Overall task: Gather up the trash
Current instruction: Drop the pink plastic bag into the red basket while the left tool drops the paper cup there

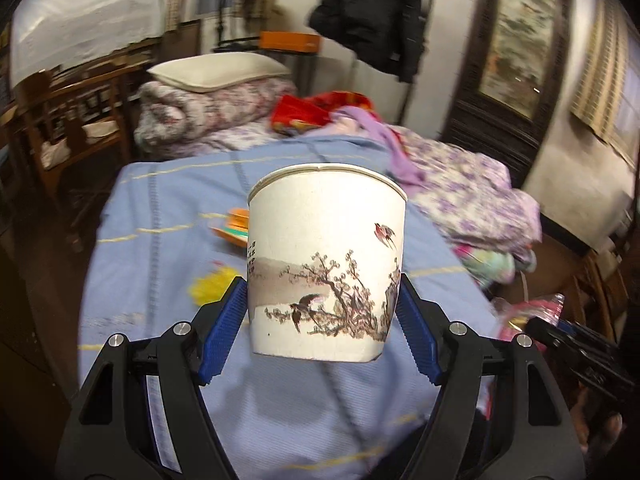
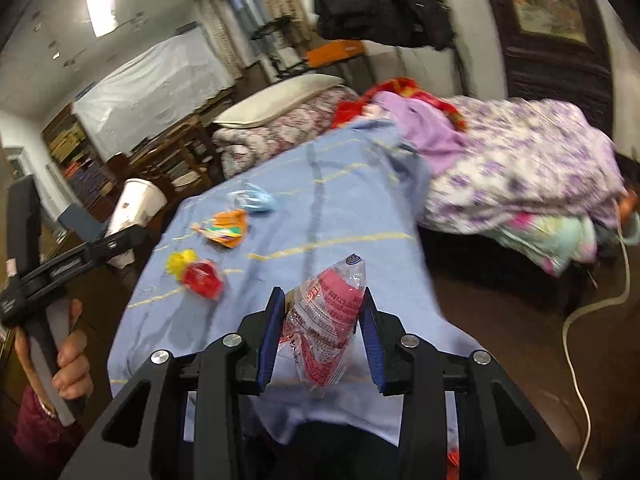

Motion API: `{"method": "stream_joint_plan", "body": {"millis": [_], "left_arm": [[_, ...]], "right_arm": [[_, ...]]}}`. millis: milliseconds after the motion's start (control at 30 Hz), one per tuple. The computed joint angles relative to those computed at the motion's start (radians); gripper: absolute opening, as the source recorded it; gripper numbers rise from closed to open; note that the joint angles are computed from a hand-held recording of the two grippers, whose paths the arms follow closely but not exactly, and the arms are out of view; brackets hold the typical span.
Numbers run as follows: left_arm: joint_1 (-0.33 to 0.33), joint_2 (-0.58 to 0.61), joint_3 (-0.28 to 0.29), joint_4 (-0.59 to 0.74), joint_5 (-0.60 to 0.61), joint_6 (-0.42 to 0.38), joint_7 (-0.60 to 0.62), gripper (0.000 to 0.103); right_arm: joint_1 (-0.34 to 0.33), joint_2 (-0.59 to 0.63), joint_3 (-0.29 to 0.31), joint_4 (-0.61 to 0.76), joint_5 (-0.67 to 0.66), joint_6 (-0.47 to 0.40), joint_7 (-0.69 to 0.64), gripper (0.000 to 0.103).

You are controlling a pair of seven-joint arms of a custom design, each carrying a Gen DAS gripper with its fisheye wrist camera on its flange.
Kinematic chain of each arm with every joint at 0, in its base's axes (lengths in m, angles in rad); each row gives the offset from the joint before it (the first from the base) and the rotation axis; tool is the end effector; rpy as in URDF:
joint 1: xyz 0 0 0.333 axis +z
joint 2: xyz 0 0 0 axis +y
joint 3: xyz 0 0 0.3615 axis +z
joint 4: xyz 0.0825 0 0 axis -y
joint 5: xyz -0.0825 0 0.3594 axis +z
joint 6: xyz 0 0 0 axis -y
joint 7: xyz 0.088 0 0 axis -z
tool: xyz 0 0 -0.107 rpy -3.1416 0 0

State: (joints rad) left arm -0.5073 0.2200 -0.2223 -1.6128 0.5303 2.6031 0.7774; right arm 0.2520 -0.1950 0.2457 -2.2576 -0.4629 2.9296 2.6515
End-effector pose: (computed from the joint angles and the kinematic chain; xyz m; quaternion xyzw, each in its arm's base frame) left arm 0.4995 -0.4363 0.6398 -0.5552 0.7215 -0.3635 0.1976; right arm 0.4242 0.2743 0.5941 -0.5862 0.6854 -0.1577 0.4021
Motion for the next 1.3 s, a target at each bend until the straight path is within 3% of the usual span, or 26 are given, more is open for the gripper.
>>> {"method": "stream_joint_plan", "body": {"millis": [300, 433, 500, 533, 567, 633, 800, 1000, 1300], "left_arm": [[-0.069, 0.096, -0.063, 0.096, -0.123, -0.011, 0.160, 0.072], [-0.120, 0.150, -0.058, 0.163, -0.151, -0.054, 0.213, 0.072], [-0.144, 0.174, -0.052, 0.195, -0.155, -0.079, 0.237, 0.072], [-0.156, 0.187, -0.049, 0.213, -0.154, -0.093, 0.249, 0.072], [-0.169, 0.199, -0.047, 0.228, -0.154, -0.104, 0.258, 0.072], [-0.182, 0.220, -0.052, 0.254, -0.171, -0.124, 0.292, 0.072], [-0.221, 0.278, -0.058, 0.332, -0.207, -0.179, 0.372, 0.072], [-0.272, 0.361, -0.060, 0.452, -0.247, -0.246, 0.465, 0.072], [-0.379, 0.559, -0.042, 0.779, -0.309, -0.428, 0.614, 0.072]], "right_arm": [[0.001, -0.176, -0.081, -0.240, 0.204, -0.186, -0.058, 0.038], [0.049, -0.164, -0.168, -0.330, 0.400, -0.213, -0.147, 0.039], [0.035, -0.146, -0.163, -0.336, 0.437, -0.247, -0.161, 0.050], [0.022, -0.141, -0.156, -0.338, 0.443, -0.267, -0.154, 0.063], [0.014, -0.141, -0.154, -0.348, 0.459, -0.268, -0.143, 0.071], [0.005, -0.154, -0.158, -0.377, 0.490, -0.216, -0.136, 0.074], [-0.062, -0.202, -0.112, -0.419, 0.462, -0.137, -0.071, 0.074], [-0.184, -0.291, -0.037, -0.435, 0.340, -0.124, 0.049, 0.074], [-0.224, -0.371, -0.051, -0.461, 0.302, -0.085, 0.068, 0.075]]}}
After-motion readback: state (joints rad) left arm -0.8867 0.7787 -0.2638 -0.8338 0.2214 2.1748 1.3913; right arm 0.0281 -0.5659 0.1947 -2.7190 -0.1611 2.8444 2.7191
